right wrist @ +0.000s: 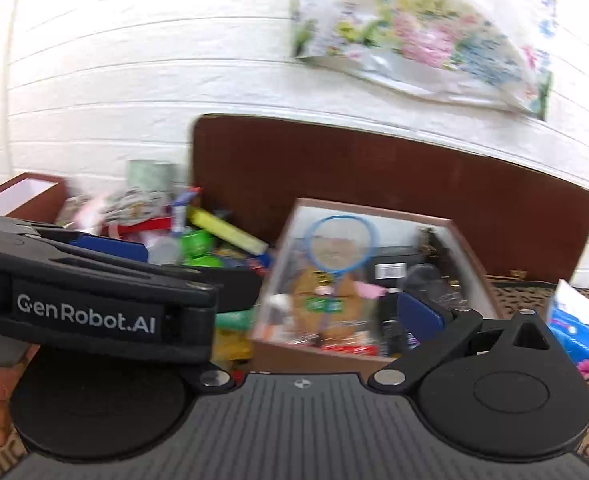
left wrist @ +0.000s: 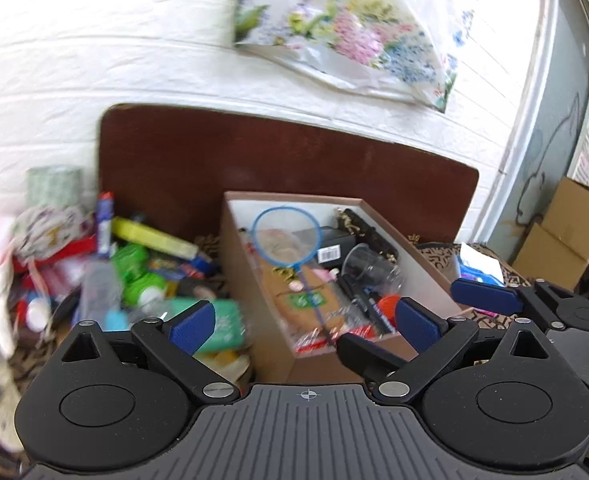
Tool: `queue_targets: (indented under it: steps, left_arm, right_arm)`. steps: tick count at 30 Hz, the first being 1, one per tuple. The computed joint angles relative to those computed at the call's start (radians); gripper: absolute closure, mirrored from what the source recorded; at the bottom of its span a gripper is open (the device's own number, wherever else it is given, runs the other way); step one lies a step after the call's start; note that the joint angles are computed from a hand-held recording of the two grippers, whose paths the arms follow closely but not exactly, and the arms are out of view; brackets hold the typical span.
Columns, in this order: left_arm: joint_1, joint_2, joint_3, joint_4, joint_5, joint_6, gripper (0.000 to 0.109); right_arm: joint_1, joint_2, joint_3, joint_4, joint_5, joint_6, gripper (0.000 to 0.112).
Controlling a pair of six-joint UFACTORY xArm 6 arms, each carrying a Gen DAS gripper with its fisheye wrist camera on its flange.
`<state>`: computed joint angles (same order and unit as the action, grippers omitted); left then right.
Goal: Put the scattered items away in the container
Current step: 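Withdraw both grippers from the box back to the table, then grasp a black marker with the left gripper while the right gripper reaches a clear hook packet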
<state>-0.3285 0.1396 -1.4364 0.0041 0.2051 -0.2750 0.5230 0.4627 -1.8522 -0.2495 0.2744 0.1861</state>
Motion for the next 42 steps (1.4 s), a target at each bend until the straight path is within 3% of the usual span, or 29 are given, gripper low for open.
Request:
queue_targets:
  steps: [9, 14, 21, 23, 27, 31, 37, 42]
  left_arm:
    - [0.068, -0.232, 0.321, -0.002, -0.062, -0.067, 0.007]
    - [0.112, -0.340, 0.465, 0.031, -0.071, -0.109, 0.007]
    - [0.151, -0.428, 0.624, -0.098, -0.039, -0.021, 0.007]
    - [0.163, -0.431, 0.641, -0.119, -0.027, -0.007, 0.007]
    - [0.202, -0.424, 0.651, -0.010, -0.014, -0.093, 0.007]
    - [0.239, -0.394, 0.626, -0.060, 0.008, -0.123, 0.008]
    - [0.292, -0.305, 0.563, 0.082, 0.043, -0.294, 0.020]
    - [0.306, -0.255, 0.527, 0.061, 0.058, -0.316, 0.031]
  right_arm:
    - [0.102, -0.044, 0.105, 0.008, -0.039, -0.011, 0.010]
    - [0.157, -0.045, 0.146, 0.164, -0.053, -0.109, 0.010]
    - [0.216, -0.031, 0.200, 0.349, -0.022, -0.237, 0.010]
    - [0.225, -0.019, 0.196, 0.391, -0.007, -0.264, 0.010]
    - [0.226, 0.001, 0.190, 0.323, 0.002, -0.174, 0.010]
    - [0.219, 0.022, 0.170, 0.336, 0.021, -0.150, 0.010]
    - [0.221, 0.070, 0.121, 0.359, 0.058, -0.170, 0.013]
    - [0.221, 0.109, 0.067, 0.379, 0.100, -0.185, 0.036]
